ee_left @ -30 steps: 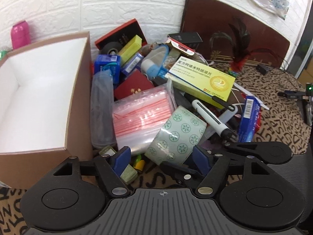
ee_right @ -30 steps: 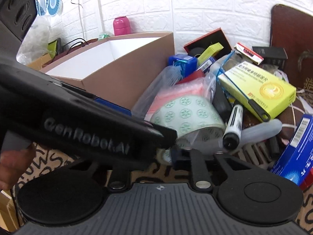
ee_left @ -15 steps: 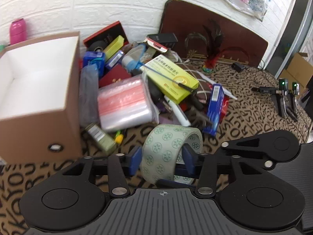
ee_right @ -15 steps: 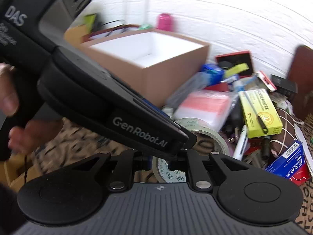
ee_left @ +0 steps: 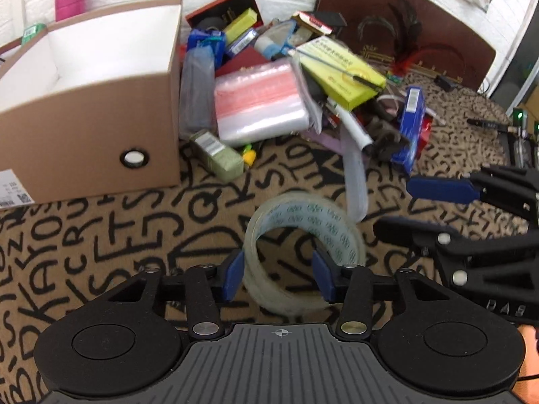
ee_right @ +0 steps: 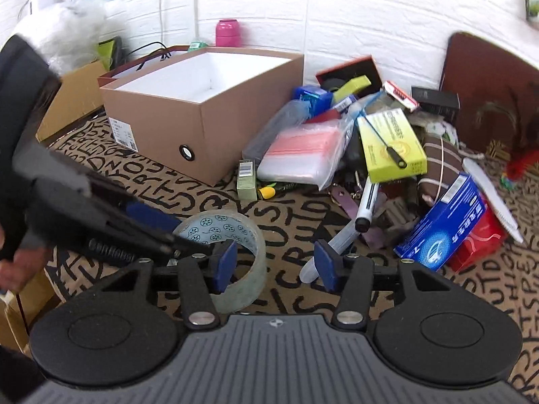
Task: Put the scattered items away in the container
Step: 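Carry the tape roll with the left tool over the cardboard box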
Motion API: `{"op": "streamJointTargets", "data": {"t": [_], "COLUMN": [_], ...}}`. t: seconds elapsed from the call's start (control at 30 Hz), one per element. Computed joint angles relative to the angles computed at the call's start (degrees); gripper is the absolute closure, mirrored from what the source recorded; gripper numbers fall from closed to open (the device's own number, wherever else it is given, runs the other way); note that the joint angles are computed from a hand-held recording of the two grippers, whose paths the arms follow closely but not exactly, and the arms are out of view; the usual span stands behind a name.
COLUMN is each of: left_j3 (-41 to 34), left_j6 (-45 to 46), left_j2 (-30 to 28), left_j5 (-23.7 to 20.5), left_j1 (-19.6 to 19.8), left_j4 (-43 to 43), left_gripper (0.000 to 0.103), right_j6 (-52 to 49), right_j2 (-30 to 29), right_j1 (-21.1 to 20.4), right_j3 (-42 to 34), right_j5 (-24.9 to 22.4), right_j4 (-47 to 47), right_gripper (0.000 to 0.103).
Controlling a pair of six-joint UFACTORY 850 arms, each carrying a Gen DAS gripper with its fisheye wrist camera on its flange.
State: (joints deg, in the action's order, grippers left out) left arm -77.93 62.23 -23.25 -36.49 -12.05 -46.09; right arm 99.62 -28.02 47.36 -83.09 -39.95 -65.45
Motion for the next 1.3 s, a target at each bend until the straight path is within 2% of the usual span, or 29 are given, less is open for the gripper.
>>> {"op": "streamJointTargets", "data": {"t": [0.03,0.07,0.13,0.17,0.2,0.27,0.3,0.33,0.37,0.4,0.43,0.47,0.7,0.93,1.07,1.13,1.23,1.3], "left_j3": [-0.1,-0.4,-1.1,-1.5,-2.0,-2.3,-2.3,-2.5,-2.6,-2.8,-3.2,-3.5,-3.8,-1.7,0.7,1.5,0.1,-2.8], "left_j6": [-0.9,-1.8,-3.1,-3.3,-3.7,-4.0,-4.1,-4.3,-4.6,-4.8,-5.5,-6.3,-5.3,-4.9,1.6,7.0,11.3,9.7], "left_j2": [-0.2,-0.5,-1.2,-1.6,-2.0,-2.3,-2.3,-2.5,-2.7,-3.0,-3.6,-3.9,-4.6,-2.9,0.8,2.9,4.3,3.5], "left_j5": [-0.2,-0.3,-0.2,-0.6,-0.8,-0.6,-0.2,-0.1,0.3,0.6,0.5,0.5,0.3,3.3,3.9,5.9,8.4,8.4], "left_j1": [0.1,0.2,0.4,0.6,0.6,0.5,0.4,0.2,0.0,-0.3,-0.4,-0.5,-0.4,-1.1,0.3,0.8,1.6,2.6], "left_j4": [0.5,1.0,1.6,1.5,1.6,2.1,2.2,2.4,2.8,3.3,4.0,4.6,3.6,3.3,-3.9,-8.1,-13.0,-13.5], "left_gripper": [0.057,0.071,0.082,0.084,0.084,0.085,0.081,0.060,0.059,0.059,0.080,0.082,0.078,0.083,0.086,0.086,0.086,0.086], "right_j6": [-0.3,-1.0,-2.5,-3.3,-4.2,-5.0,-5.0,-5.1,-5.5,-6.1,-6.6,-7.3,-10.5,-11.9,-8.7,-7.0,-10.0,-13.8], "right_j2": [-0.4,-0.9,-2.2,-2.9,-3.6,-4.7,-4.9,-5.1,-5.3,-5.5,-5.7,-5.9,-6.6,-6.9,-6.0,-5.6,-7.4,-9.3], "right_j1": [-0.1,-0.3,-0.6,-0.8,-0.9,-1.1,-1.3,-1.4,-1.5,-1.6,-1.8,-1.9,-2.5,-2.2,-0.2,0.6,0.9,0.3], "right_j3": [-0.3,-0.7,-1.9,-2.7,-3.6,-4.9,-5.1,-5.3,-5.7,-6.0,-6.3,-6.5,-7.6,-8.3,-9.2,-10.2,-15.2,-19.8], "right_j5": [0.6,1.1,1.9,1.9,1.5,0.8,0.8,0.8,0.7,0.6,0.5,0.4,1.0,0.2,-3.2,-4.8,-7.7,-8.5], "right_j4": [0.5,1.2,2.8,4.0,5.1,6.9,7.3,7.6,8.1,8.6,9.0,9.6,13.3,13.8,7.1,2.3,-1.8,-2.9], "right_gripper": [0.052,0.055,0.060,0.069,0.082,0.088,0.088,0.088,0.088,0.088,0.088,0.088,0.089,0.089,0.090,0.090,0.091,0.092]}}
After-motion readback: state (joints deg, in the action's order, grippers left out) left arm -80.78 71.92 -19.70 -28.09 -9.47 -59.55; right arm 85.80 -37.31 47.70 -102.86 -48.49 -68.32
